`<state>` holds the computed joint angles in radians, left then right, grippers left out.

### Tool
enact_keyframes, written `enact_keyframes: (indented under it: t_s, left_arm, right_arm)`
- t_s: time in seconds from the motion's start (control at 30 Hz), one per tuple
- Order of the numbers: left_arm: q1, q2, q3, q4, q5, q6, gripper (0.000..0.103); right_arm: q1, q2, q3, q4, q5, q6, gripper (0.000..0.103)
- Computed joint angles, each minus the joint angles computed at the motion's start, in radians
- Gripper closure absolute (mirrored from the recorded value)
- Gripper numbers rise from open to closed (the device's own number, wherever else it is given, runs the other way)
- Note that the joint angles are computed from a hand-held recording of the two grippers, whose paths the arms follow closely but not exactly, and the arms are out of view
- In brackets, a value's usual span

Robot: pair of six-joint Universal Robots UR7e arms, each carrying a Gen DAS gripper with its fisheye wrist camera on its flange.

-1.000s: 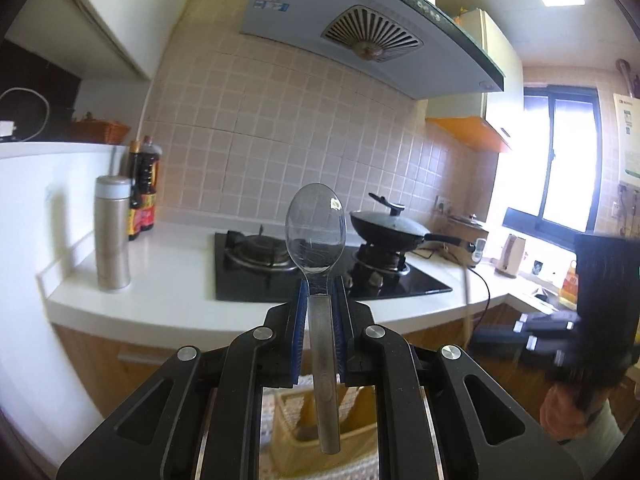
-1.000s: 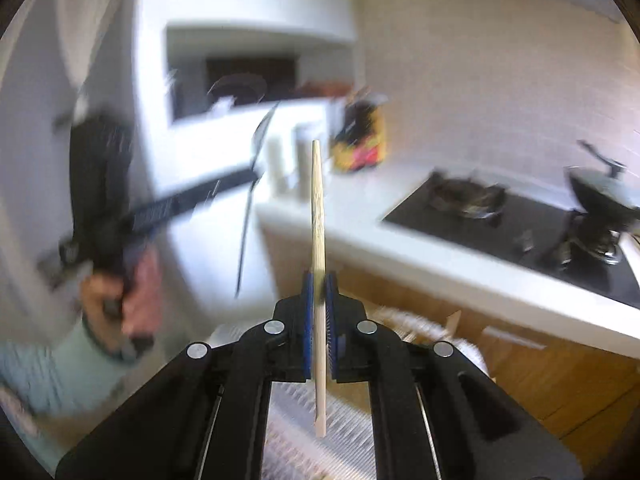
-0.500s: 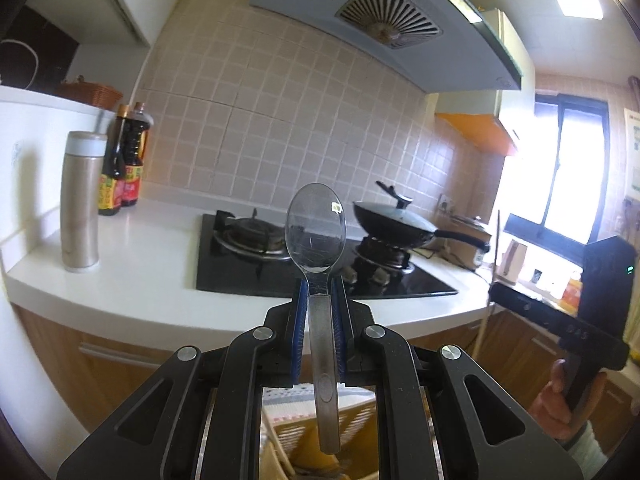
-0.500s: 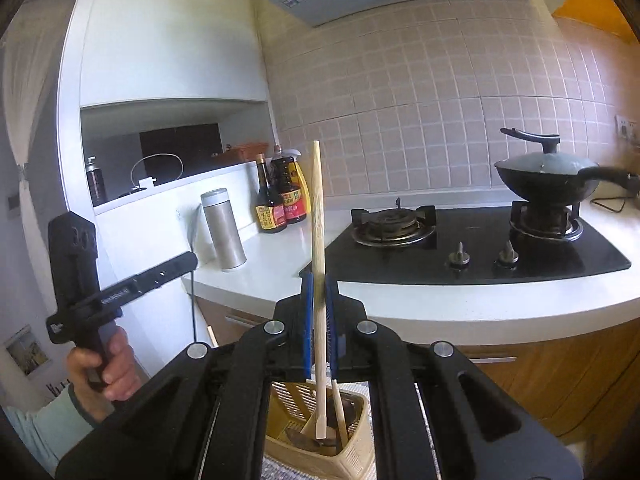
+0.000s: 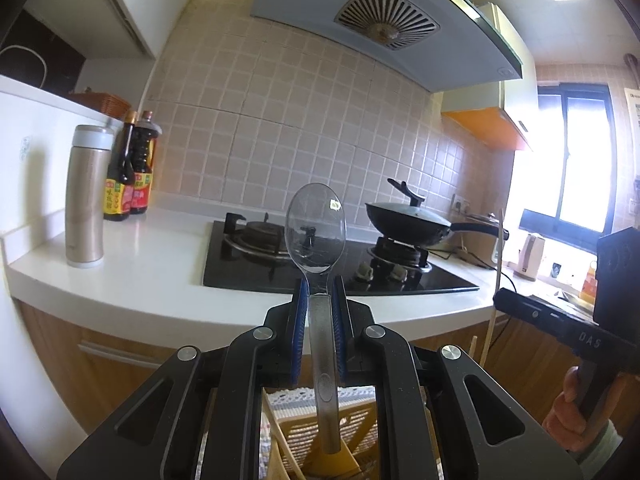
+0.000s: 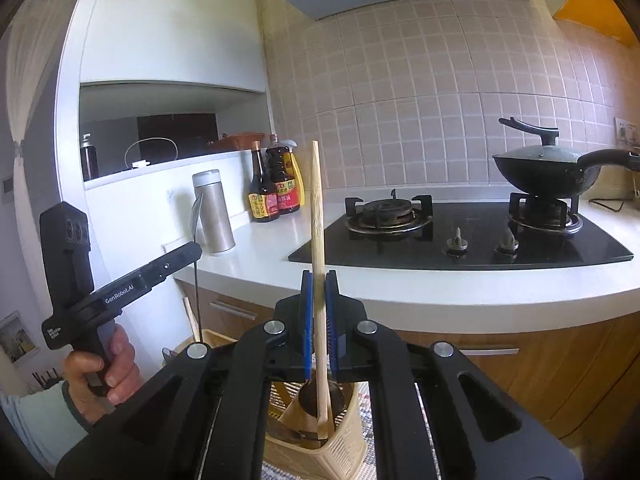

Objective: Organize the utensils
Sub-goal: 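Open both grippers to drop the clear spoon and chopstick into the basket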

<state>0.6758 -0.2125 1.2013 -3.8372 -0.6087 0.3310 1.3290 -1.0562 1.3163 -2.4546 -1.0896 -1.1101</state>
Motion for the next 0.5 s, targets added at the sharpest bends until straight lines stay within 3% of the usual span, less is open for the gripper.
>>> enact_keyframes:
  t_s: [0.03,0.1,0.13,0.17,0.2,0.23,0.4,0.5]
  left_arm:
    - [-0.002,-0.002,0.004,0.006,0.003,-0.002,0.092]
    - [-0.008,-0.006,0.013,0.003,0.010,0.000,0.082]
    - [-0.013,-0.014,0.028,0.007,0.012,-0.013,0.066]
    - [-0.020,-0.022,0.044,0.004,0.013,-0.023,0.058]
    - [-0.028,-0.030,0.059,-0.002,0.017,-0.028,0.057]
    - [-0.036,-0.040,0.079,-0.001,0.020,-0.039,0.055]
    - [-0.095,-0.112,0.207,0.041,0.059,-0.163,0.044]
    - [-0.140,-0.163,0.293,0.141,0.103,-0.313,0.044]
  right_arm:
    - [0.001,-0.002,0.001,0.011,-0.009,-0.004,0.098]
    - [-0.003,-0.016,0.013,0.034,-0.021,-0.013,0.095]
    - [-0.004,-0.024,0.015,0.053,-0.032,-0.008,0.087]
    - [-0.005,-0.030,0.016,0.069,-0.036,-0.005,0.076]
    - [-0.009,-0.041,0.021,0.088,-0.033,-0.003,0.062]
    - [-0.016,-0.060,0.036,0.101,-0.026,-0.001,0.055]
    - [-0.038,-0.161,0.129,0.114,-0.045,0.003,0.053]
    - [-0.036,-0.213,0.175,0.112,-0.113,0.014,0.053]
